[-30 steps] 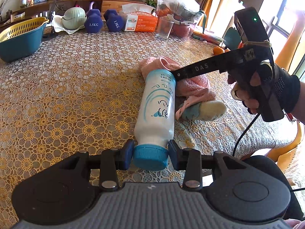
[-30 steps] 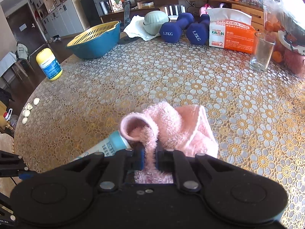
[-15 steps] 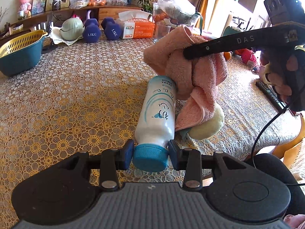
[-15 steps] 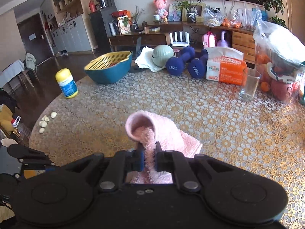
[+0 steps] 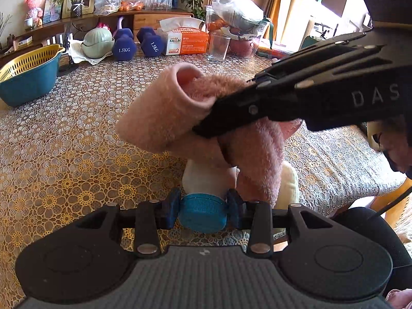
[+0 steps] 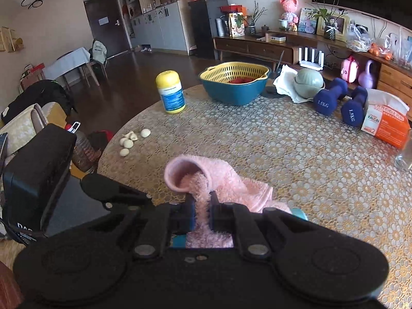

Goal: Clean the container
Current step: 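Wipe the bottle body with the towel in the right tool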

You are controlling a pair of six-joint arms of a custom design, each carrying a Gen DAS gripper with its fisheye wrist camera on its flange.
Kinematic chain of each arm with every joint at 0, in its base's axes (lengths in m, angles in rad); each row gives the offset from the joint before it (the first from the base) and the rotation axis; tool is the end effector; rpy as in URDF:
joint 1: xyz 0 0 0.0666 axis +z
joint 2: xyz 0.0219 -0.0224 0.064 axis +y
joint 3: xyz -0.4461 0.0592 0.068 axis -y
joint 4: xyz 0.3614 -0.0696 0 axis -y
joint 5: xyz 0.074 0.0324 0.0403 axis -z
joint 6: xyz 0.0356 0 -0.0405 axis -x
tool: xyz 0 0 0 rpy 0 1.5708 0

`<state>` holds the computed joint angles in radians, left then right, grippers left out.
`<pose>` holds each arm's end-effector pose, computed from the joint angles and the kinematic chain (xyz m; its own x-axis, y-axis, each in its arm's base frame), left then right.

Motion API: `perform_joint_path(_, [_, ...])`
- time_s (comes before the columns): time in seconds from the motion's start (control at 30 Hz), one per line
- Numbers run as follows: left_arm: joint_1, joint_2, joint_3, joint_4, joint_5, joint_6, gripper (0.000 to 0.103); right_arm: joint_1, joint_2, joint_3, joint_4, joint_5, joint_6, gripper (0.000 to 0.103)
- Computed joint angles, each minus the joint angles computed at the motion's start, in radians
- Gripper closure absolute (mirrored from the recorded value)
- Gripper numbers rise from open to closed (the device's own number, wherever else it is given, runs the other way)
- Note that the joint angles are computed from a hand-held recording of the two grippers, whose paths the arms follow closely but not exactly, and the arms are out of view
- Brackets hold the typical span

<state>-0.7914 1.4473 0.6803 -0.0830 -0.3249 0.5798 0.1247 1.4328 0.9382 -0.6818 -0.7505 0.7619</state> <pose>0.2648 -0.2524 0.2498 -0.7299 0.0001 -0.6835 0.1508 0.9754 -0.1610 0.3783 0.0715 0.3178 -0.4205 -0.5615 -0.7127 -0.8863 0.4222 0.1903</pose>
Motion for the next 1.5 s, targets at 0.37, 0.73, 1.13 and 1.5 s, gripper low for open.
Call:
perform_joint_path(0.37, [0.0, 0.009, -0.012, 0.026, 0.007, 0.017, 0.064, 0.02, 0.038, -0.031, -0.016, 0.035, -0.02, 0.094])
perform_joint_path(0.73, [0.006, 0.01, -0.018, 0.033, 0.022, 0.026, 0.064, 0.026, 0.067, -0.02, 0.121, 0.136, -0.079, 0.094])
perform_joint_path(1.13, [0.017, -0.011, -0.033, 0.038, 0.039, 0.098, 0.046, -0.065, 0.09, -0.019, 0.195, 0.122, -0.157, 0.094])
perform_joint_path(1.5, [0.006, 0.01, -0.032, 0.036, 0.058, 0.125, 0.047, -0.148, 0.094, -0.062, 0.25, 0.108, -0.219, 0.093])
